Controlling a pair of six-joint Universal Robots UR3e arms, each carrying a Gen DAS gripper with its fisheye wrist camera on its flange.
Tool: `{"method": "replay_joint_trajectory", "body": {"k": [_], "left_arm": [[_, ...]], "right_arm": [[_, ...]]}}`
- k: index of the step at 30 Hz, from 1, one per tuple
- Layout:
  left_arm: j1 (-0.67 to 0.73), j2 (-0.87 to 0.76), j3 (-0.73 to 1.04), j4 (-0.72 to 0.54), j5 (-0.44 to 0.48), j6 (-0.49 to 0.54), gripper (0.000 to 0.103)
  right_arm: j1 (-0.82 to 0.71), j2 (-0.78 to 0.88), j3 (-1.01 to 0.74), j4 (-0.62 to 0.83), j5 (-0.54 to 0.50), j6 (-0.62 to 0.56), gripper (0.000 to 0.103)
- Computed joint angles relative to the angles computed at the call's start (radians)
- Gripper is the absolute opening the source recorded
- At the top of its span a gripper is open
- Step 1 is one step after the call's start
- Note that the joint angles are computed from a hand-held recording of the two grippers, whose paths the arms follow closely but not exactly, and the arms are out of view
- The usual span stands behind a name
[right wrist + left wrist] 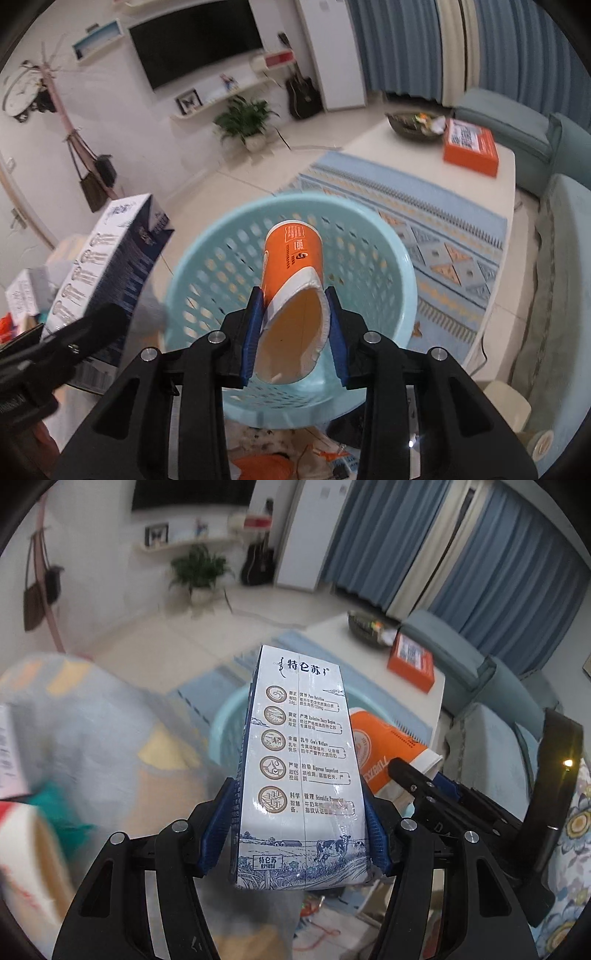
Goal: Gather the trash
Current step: 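Carry both items over the blue basket and open both tools to drop them, then grasp the orange snack bag with left tool while right tool grasps small red box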
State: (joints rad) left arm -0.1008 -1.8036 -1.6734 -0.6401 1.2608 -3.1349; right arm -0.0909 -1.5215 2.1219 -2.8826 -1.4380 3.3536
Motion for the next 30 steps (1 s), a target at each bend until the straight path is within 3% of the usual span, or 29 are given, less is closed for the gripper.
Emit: {"method": "replay_joint_trajectory", "body": {"k": [5,10,17,24,27,30], "left_arm": [[-0.021,-0.067,0.042,-0.025,0.028,-0.010,0.061],[-0.013,0.004,-0.013,-0.012,0.010,-0.014,0.074],[-0.002,0.128,-0.078,-0.005,-0.016,-0.019,0.077],[0.056,0.388,-0.235,-0.007,-0.057,0.010,0.077],[0.137,0.563,-0.319,-0.066,-0.108,0.050,0.077],[0.269,0.772,-0.382,-0.202,-0.190,0.121,0.077]], "right_arm": [[-0.020,0.032,0.015,0.000,-0.005,-0.007,0.037],[-0.029,0.004,0.037,0.006,0.004,-0.004,0.043],[-0.032,-0.114,0.082,0.039,0.029,0.006,0.057],[0.017,-0.278,0.083,0.125,0.044,0.012,0.061],[0.087,-0.317,0.047,0.154,0.012,0.026,0.062],[0.195,-0.330,-0.003,0.161,-0.042,0.046,0.064]]}}
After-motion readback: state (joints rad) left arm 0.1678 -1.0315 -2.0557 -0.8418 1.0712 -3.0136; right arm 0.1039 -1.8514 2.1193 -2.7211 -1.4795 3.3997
